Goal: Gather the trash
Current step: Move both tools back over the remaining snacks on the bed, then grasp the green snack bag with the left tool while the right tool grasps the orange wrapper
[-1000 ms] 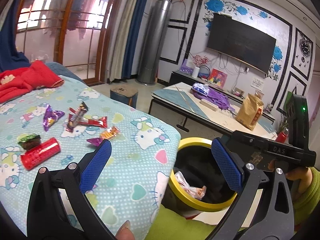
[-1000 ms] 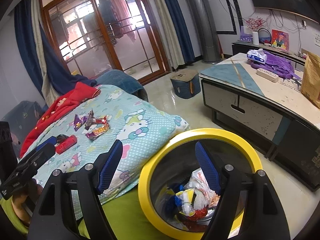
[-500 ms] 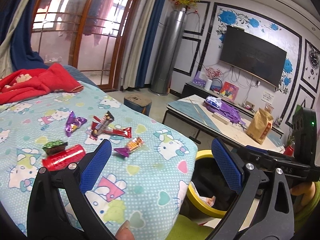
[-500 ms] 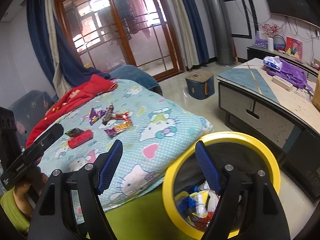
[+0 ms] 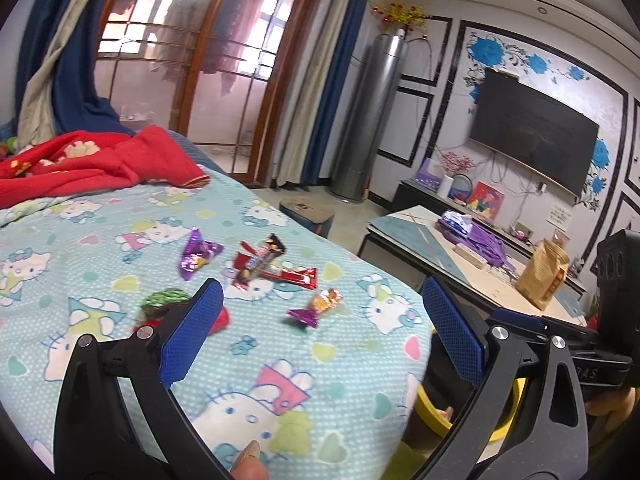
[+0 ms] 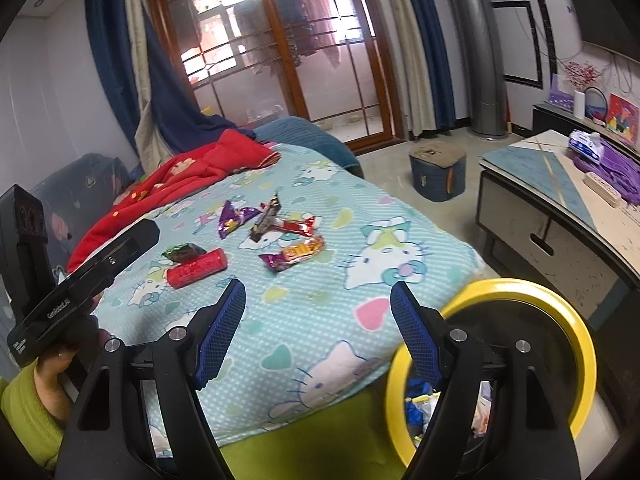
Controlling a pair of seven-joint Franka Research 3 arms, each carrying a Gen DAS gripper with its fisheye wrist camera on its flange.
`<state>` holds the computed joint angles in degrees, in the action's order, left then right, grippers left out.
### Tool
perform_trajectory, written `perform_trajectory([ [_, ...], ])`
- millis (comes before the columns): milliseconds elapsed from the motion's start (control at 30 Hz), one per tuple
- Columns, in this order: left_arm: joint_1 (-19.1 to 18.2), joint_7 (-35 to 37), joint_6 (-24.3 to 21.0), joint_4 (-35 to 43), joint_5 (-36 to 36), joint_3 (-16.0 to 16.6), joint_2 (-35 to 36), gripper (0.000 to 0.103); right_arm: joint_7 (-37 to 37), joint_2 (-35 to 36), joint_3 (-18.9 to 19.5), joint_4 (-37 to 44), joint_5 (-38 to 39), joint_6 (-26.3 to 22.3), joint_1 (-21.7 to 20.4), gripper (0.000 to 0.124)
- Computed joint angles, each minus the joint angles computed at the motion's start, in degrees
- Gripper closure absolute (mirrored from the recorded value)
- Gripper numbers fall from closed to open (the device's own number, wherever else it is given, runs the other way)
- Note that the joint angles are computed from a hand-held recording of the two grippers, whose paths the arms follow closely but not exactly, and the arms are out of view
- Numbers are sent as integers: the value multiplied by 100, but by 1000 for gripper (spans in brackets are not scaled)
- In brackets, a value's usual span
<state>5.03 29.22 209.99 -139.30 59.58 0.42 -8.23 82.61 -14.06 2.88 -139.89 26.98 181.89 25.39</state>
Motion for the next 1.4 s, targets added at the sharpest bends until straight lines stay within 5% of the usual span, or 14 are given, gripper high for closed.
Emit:
perform_trajectory([
  [333, 178, 192, -242, 58, -293, 134, 110, 11, -145, 774, 44, 763, 158, -145, 16, 51],
  [667, 428, -999, -561, 616, 885, 240, 491, 11, 370, 1522, 299, 1455, -302, -265, -377, 51],
  [1100, 726, -2656, -848, 1431, 2522, -16, 998, 11, 1612, 2416, -100, 2265, -1716, -556, -227, 52],
  [1400, 693, -3690, -919, 1867, 3390, 18, 1241, 15, 1391, 3056, 167, 2973, -1322, -993, -511, 72],
])
